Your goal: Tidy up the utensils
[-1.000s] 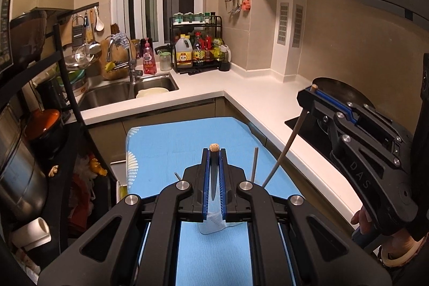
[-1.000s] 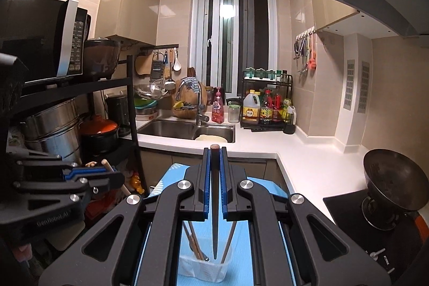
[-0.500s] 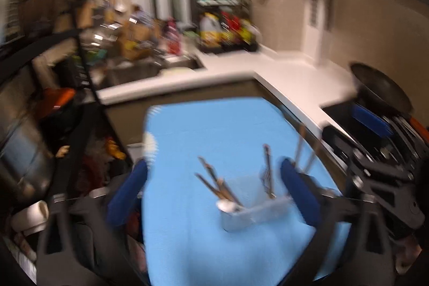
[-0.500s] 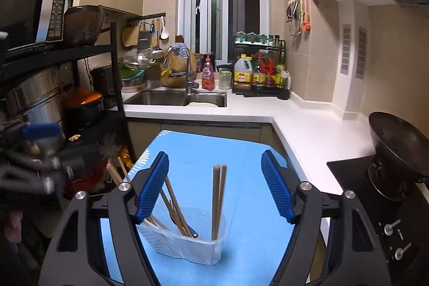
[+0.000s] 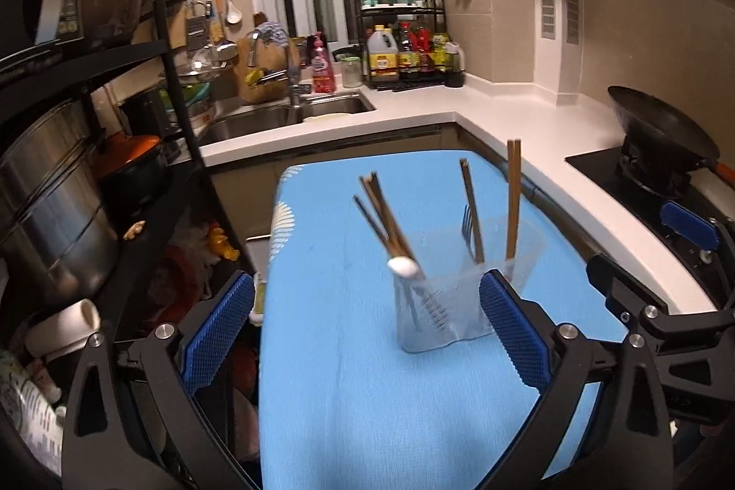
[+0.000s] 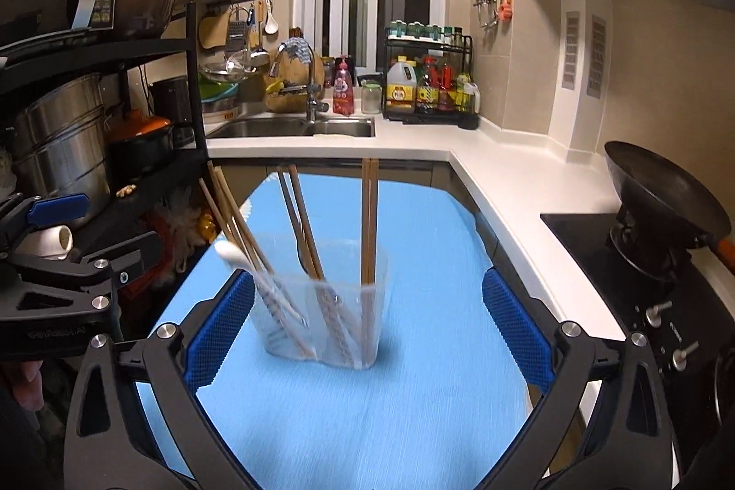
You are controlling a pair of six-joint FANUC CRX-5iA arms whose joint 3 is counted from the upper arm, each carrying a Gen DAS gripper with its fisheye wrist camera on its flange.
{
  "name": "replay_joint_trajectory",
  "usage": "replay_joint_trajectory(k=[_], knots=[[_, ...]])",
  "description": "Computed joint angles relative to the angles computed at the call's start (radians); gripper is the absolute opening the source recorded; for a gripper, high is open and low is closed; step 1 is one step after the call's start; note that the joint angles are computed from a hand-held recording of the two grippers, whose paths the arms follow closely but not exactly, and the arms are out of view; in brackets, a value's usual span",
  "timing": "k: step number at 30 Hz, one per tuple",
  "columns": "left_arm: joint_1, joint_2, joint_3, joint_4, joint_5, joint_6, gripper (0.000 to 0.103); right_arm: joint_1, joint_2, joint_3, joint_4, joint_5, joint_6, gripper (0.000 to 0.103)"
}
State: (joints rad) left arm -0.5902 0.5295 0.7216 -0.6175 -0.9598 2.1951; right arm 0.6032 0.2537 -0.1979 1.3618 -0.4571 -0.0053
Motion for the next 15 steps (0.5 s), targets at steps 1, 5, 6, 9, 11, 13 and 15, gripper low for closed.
replay_joint_trajectory(k=[1,5,6,9,11,13,15], knots=[[-0.007,-0.003,-0.01,-0.014,-0.004,0.017,0.095,0.003,-0.001,-0.006,-0.009,-0.002,-0.003,0.098],[0.0,-0.016,-0.055,0.012,0.005,0.049,0.095,0.019,-0.001,-0.026,-0.043,-0.028,-0.009,0.098],[-0.002,-0.015,-0.06,0.005,0.002,0.064,0.095,0.023,-0.001,-0.029,-0.055,-0.035,-0.007,0.098],[-0.006,-0.01,-0.07,-0.012,-0.012,0.101,0.095,0.029,0.0,-0.039,-0.073,-0.042,-0.012,0.098],[-0.004,-0.007,-0.077,-0.009,-0.016,0.113,0.095,0.032,0.002,-0.042,-0.079,-0.046,-0.014,0.098],[-0.001,-0.006,-0.087,-0.003,-0.017,0.123,0.095,0.033,0.002,-0.046,-0.081,-0.044,-0.012,0.098],[0.002,-0.004,-0.092,0.004,-0.016,0.13,0.095,0.034,0.006,-0.045,-0.079,-0.048,-0.014,0.098]])
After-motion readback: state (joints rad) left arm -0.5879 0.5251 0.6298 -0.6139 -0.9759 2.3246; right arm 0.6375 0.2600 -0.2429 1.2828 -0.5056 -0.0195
